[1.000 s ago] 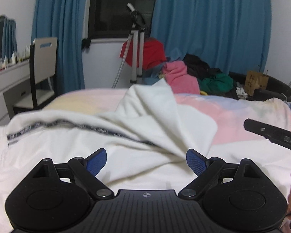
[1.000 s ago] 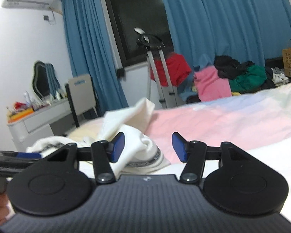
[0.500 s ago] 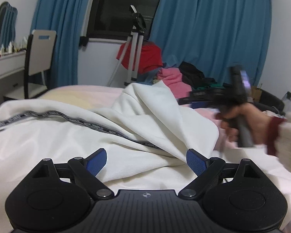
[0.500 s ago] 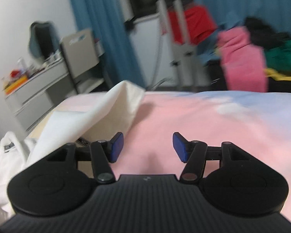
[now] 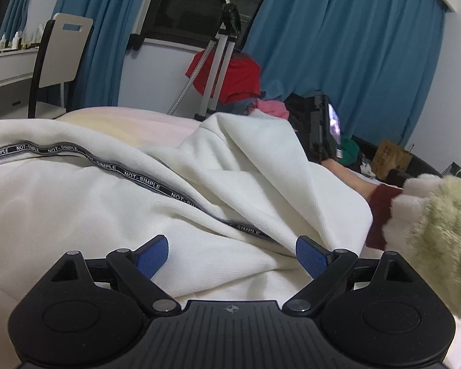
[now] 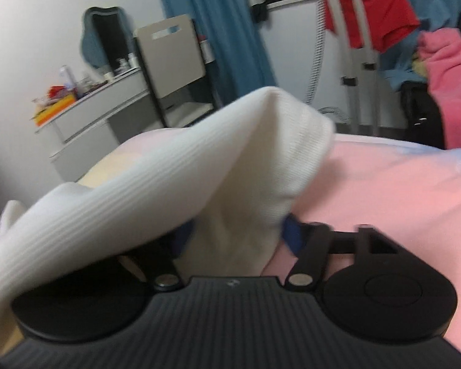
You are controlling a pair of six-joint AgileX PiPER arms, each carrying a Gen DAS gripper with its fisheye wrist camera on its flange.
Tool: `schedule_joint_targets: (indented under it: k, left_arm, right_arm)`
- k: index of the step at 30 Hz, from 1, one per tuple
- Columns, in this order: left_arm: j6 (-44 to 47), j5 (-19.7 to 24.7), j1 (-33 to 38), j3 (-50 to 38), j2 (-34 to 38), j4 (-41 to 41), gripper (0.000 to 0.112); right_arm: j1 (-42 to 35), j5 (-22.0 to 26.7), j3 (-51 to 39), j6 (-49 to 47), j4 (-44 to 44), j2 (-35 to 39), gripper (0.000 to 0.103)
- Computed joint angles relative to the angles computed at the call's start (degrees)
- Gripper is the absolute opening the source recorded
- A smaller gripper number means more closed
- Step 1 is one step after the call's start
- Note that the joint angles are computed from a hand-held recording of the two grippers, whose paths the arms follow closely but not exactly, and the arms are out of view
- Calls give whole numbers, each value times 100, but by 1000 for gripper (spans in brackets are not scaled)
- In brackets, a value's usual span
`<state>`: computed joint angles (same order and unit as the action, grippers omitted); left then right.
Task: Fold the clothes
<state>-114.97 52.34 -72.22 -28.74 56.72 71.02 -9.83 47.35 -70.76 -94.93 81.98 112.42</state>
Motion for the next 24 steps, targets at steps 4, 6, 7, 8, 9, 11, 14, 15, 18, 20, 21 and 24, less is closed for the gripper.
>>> schedule_joint_targets:
  k: [4, 6, 7, 8, 9, 11, 14, 15, 18, 20, 21, 24]
  left_arm:
    - [-87, 393, -260, -34, -28, 88, 92]
    - [-140, 591, -394, -53, -74, 105, 92]
    - [-139, 686, -444, -95, -60, 92, 92]
    - [-135, 777, -488, -137, -43, 80, 92]
    - [-123, 870, -555, -163, -57, 65, 92]
    - [-111, 1075, -707, -209, -74, 57, 92]
    - [-64, 1419, -986, -285, -53, 16, 92]
    - [-36, 1467, -1027, -312, -41, -8, 92]
    - [52, 1595, -1108, -372, 42, -68, 92]
    - [121, 1620, -1076, -394, 115, -75, 92]
    - [146, 1605, -1039, -396, 124, -98, 92]
    - [223, 1554, -924, -401, 150, -170, 92]
  right_arm:
    - [-444, -193, 872, -474, 621, -866, 11]
    - [-839, -253, 1229, -532, 757, -1356, 11]
    - [-1056, -332, 1316, -492, 725, -1559, 11]
    - [-1242, -496, 1362, -382, 656, -1755, 11]
    - [-1449, -679, 1338, -165, 477, -1939, 11]
    - [-1966, -810, 1149, 285, -111, -2214, 10]
    - [-2563, -1025, 527, 929, -1101, -2288, 10]
    - [-2710, -1133, 232, 1233, -1523, -2241, 10]
    - [-3073, -1312, -830, 2359, -2871, -1836, 10]
    - [-3293, -1247, -1537, 3191, -3742, -1573, 10]
    - [-3417, -1105, -1856, 3546, -4073, -1489, 10]
    - [-3772, -324, -2842, 4310, -4691, -1209, 10]
